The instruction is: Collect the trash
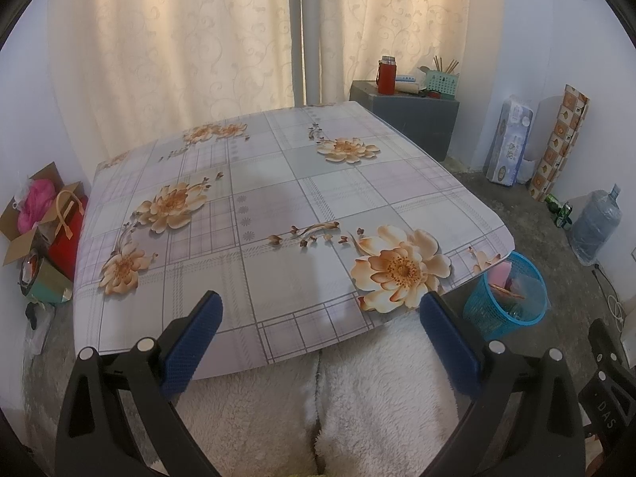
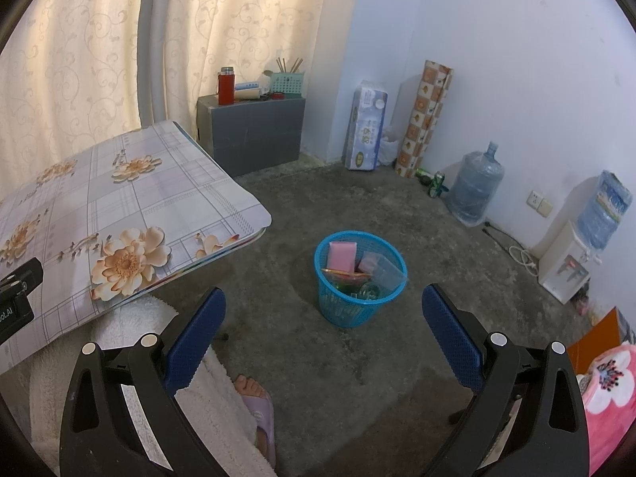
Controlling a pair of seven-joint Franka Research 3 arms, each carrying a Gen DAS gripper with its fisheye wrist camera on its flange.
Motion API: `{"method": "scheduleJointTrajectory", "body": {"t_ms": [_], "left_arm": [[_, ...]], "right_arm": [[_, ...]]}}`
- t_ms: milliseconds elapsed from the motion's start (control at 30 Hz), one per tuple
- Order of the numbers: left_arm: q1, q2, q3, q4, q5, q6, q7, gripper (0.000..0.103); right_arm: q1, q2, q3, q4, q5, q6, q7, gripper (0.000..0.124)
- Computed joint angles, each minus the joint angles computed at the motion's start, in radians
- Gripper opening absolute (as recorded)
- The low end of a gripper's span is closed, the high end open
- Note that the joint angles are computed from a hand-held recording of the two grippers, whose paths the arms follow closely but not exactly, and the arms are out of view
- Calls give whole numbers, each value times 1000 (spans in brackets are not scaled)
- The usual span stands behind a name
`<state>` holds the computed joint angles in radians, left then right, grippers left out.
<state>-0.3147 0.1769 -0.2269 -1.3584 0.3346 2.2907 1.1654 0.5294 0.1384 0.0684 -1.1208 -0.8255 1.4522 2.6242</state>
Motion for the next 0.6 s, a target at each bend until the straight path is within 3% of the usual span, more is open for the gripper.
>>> {"method": "scheduleJointTrajectory", "body": {"t_ms": [600], "left_arm": [[0, 2, 0, 4, -2, -3, 2, 97]], "right_arm": [[-2, -2, 0, -4, 1, 3, -3, 95]]}}
